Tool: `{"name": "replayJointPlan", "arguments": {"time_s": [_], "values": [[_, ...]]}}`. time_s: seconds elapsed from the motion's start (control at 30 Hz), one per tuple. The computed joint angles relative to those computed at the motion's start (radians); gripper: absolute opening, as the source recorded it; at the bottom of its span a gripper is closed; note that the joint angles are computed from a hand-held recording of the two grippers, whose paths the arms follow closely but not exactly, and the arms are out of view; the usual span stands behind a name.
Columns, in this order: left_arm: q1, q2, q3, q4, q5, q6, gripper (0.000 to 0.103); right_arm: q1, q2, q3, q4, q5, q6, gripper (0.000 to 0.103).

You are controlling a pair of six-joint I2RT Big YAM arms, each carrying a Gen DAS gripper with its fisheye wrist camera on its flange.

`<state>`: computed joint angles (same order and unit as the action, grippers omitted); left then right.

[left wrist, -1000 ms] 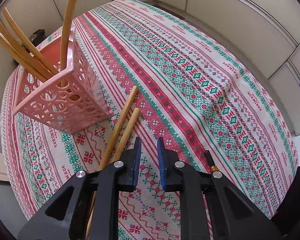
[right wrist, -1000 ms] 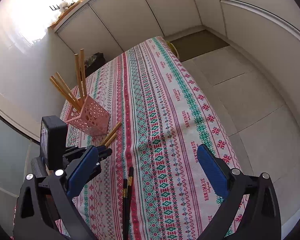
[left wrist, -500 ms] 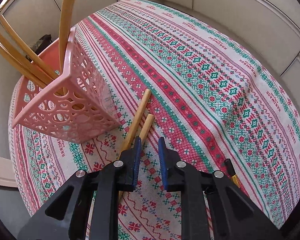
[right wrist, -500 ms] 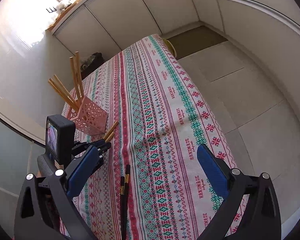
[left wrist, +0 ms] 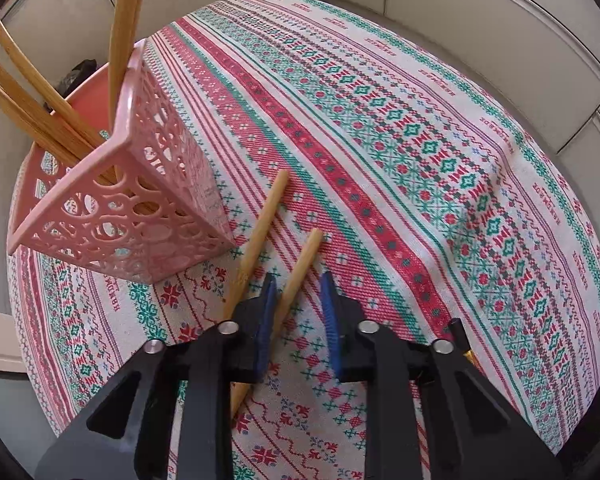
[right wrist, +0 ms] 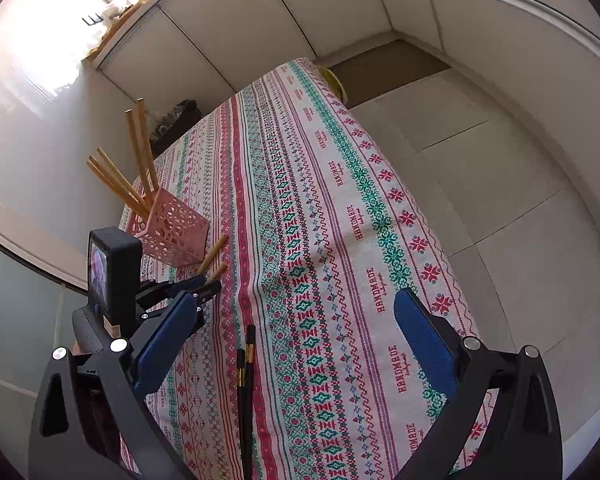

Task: Organize utensils
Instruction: 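Lower the left gripper onto a wooden chopstick and close it, then lift the chopstick with the left gripper while the right gripper grasps another chopstick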

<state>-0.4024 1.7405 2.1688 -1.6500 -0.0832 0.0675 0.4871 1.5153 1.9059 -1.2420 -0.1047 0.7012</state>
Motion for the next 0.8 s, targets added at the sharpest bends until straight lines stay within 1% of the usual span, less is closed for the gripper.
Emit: {"name": "replayJointPlan", "arguments": {"time_s": [0.03,0.07,0.1,0.2,0.3,0.37,0.43,0.5,0.53,0.57,0.6,0.63,0.67,0.7,0.73,0.77,0.8], "values": [[-0.006,-0.001,0.0,-0.004,-0.026,0.01,0.012,0.0,0.002,0.002,0.0,-0.001,0.001,0.096],[-0.017,-0.008,-0.009,-0.006,-0.047,-0.002,0.011,0.001,0.004,0.006,-0.001,0.0,0.002,0.096],[-0.021,-0.01,-0.011,-0.013,-0.053,-0.034,0.008,0.002,0.006,0.01,-0.002,0.001,0.001,0.096],[-0.015,-0.038,-0.04,-0.03,-0.017,-0.158,0.006,0.009,0.024,0.036,-0.019,-0.007,-0.012,0.096],[0.011,-0.106,-0.116,-0.018,0.058,-0.275,0.006,0.018,0.045,0.062,-0.039,-0.036,-0.011,0.096],[0.021,-0.185,-0.188,0.018,0.093,-0.361,0.006,0.023,0.055,0.072,-0.044,-0.052,-0.004,0.096],[0.04,-0.274,-0.247,0.073,0.134,-0.436,0.006,0.032,0.069,0.083,-0.048,-0.062,0.005,0.096],[0.064,-0.361,-0.299,0.134,0.18,-0.499,0.006,0.043,0.085,0.091,-0.048,-0.09,0.013,0.096],[0.077,-0.398,-0.317,0.164,0.203,-0.522,0.006,0.048,0.092,0.096,-0.045,-0.109,0.019,0.096],[0.088,-0.428,-0.327,0.189,0.221,-0.536,0.006,0.053,0.095,0.094,-0.029,-0.133,0.034,0.093],[0.089,-0.447,-0.327,0.204,0.223,-0.549,0.006,0.055,0.097,0.087,-0.003,-0.158,0.057,0.09],[0.101,-0.468,-0.336,0.227,0.225,-0.553,0.006,0.058,0.103,0.086,0.02,-0.178,0.085,0.08],[0.114,-0.482,-0.333,0.245,0.229,-0.556,0.006,0.062,0.118,0.1,0.026,-0.193,0.111,0.059],[0.13,-0.496,-0.33,0.269,0.24,-0.562,0.006,0.067,0.141,0.122,0.019,-0.205,0.125,0.047],[0.141,-0.516,-0.336,0.291,0.25,-0.569,0.006,0.074,0.169,0.152,0.004,-0.209,0.134,0.031],[0.155,-0.528,-0.333,0.31,0.265,-0.568,0.006,0.081,0.195,0.18,-0.009,-0.203,0.149,0.027],[0.167,-0.539,-0.332,0.327,0.279,-0.564,0.006,0.088,0.221,0.205,-0.019,-0.197,0.174,0.026]]}}
